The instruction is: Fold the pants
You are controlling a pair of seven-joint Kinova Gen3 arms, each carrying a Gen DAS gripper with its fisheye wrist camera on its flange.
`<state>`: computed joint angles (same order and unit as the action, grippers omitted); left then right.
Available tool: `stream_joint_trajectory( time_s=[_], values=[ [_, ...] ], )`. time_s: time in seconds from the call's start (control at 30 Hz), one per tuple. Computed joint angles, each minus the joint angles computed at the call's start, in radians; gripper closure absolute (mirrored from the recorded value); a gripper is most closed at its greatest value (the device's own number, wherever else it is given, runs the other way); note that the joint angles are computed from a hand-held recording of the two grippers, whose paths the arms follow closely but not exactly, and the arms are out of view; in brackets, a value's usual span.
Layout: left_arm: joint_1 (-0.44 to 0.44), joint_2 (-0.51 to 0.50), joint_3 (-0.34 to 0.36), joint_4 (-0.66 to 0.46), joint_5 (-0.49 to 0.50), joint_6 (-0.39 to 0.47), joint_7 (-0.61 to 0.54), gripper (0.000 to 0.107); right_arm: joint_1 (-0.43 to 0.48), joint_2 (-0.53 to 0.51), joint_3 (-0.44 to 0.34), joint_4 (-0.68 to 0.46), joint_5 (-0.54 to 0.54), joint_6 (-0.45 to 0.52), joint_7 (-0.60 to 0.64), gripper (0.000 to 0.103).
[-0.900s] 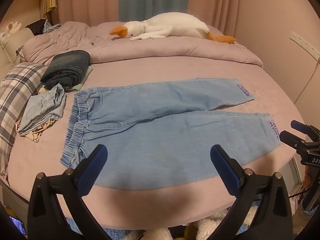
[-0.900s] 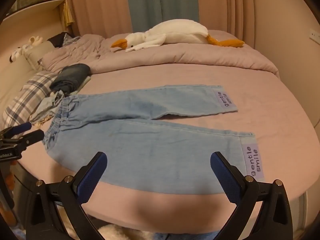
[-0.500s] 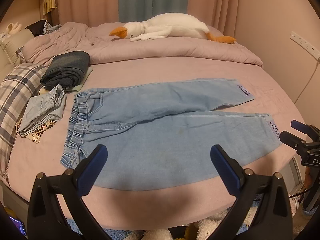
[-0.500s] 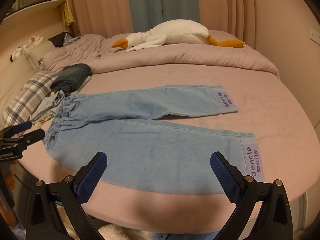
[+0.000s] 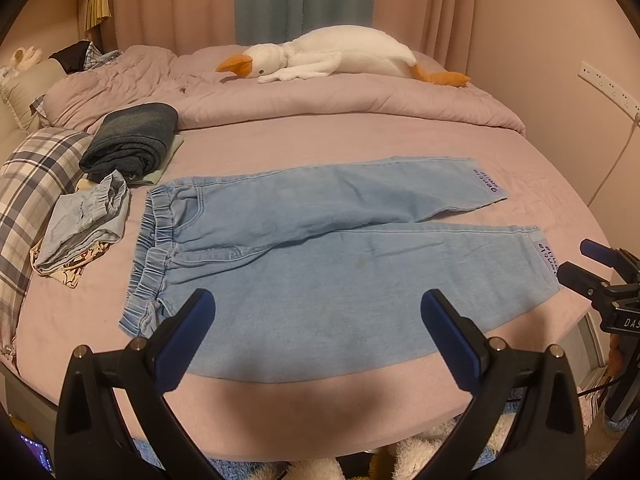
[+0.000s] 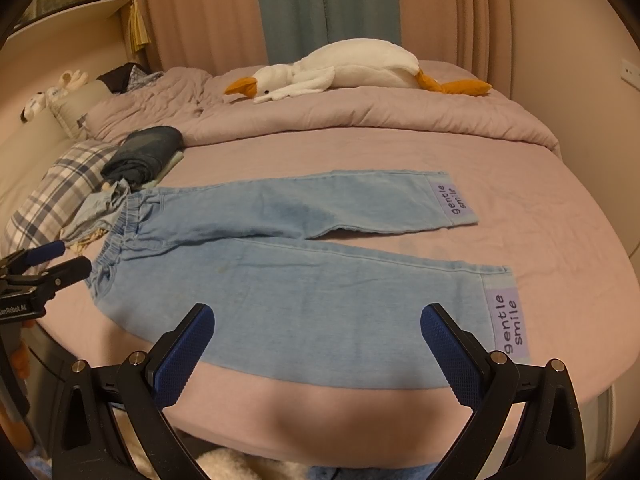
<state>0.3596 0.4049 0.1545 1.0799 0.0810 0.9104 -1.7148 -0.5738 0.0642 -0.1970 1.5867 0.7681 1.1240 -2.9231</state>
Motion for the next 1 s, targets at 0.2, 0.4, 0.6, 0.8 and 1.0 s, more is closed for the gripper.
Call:
stream_joint_trajectory(
  time_s=[0.2,0.4,0.6,0.8,1.0],
  values=[
    [0.002,0.003,-0.002,-0.008,0.003,0.006,-0.003,0.005,0.001,0.001,0.000,0.000,0.001,0.000,0.002,0.001],
    [0.010,0.004,-0.004,-0.008,-0.003,0.003,0.005,0.005,0.001,-0.002,-0.001,0.006,0.002,-0.004,-0.003,0.001],
    [0.014,0.008,-0.002,-0.019,-0.004,0.013,0.005,0.005,0.000,0.000,-0.002,0.004,0.004,-0.001,-0.006,0.001],
    [0.009,0.020,0.002,-0.028,0.011,0.019,0.026,0.005,-0.002,0.009,0.000,-0.001,0.006,-0.001,-0.006,0.001],
    [-0.124,0.126,0.012,-0.097,0.205,0.148,0.161,0.005,-0.016,0.042,0.002,-0.001,0.022,0.001,0.028,0.001]
  ],
)
